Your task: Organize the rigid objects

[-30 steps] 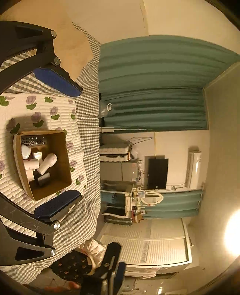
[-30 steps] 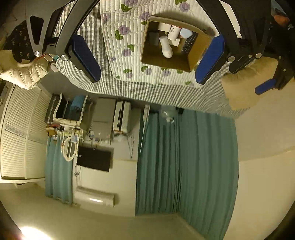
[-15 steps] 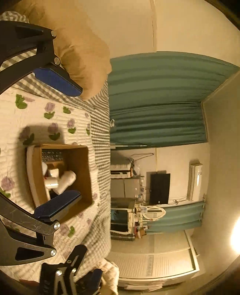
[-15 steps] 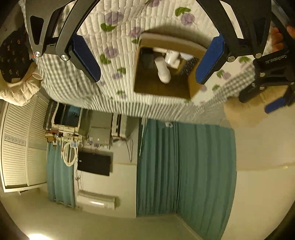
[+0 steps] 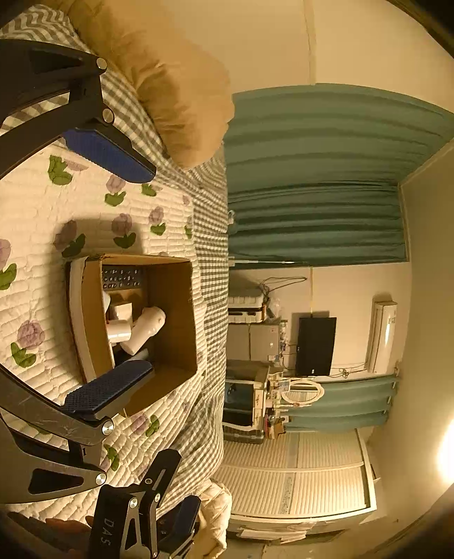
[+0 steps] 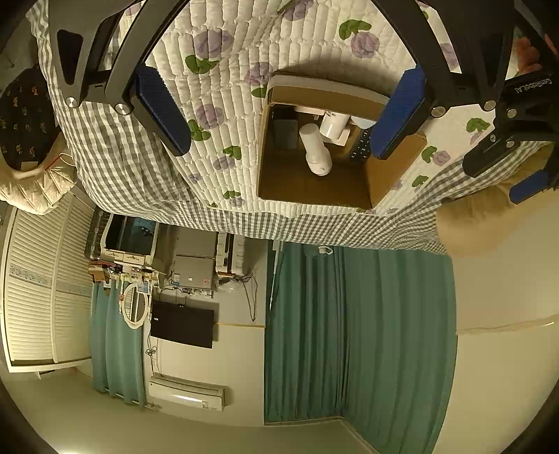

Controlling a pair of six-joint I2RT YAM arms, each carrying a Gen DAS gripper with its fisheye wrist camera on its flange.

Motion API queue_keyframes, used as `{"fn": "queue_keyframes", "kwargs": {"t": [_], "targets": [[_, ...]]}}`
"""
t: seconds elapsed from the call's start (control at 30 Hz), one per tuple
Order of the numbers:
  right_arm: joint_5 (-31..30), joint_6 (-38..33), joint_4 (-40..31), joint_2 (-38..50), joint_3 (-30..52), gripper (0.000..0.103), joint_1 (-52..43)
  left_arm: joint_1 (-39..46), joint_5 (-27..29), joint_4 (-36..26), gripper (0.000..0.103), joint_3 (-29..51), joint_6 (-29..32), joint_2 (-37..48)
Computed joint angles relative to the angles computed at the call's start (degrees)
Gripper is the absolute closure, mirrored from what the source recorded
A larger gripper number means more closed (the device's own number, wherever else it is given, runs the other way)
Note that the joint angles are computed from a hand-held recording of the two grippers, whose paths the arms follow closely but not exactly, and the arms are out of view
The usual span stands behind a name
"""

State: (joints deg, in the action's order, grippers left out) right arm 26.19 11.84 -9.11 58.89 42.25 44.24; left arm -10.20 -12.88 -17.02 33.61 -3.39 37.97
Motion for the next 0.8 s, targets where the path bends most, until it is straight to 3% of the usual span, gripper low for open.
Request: {"fn": "queue_keyframes", "kwargs": {"t": [0.8], "targets": [[0.3, -0.1, -0.5, 0.4, -0.3, 0.0, -0.1, 3.4, 4.0, -1.1, 0.0, 0.6, -1.1, 0.9]]}}
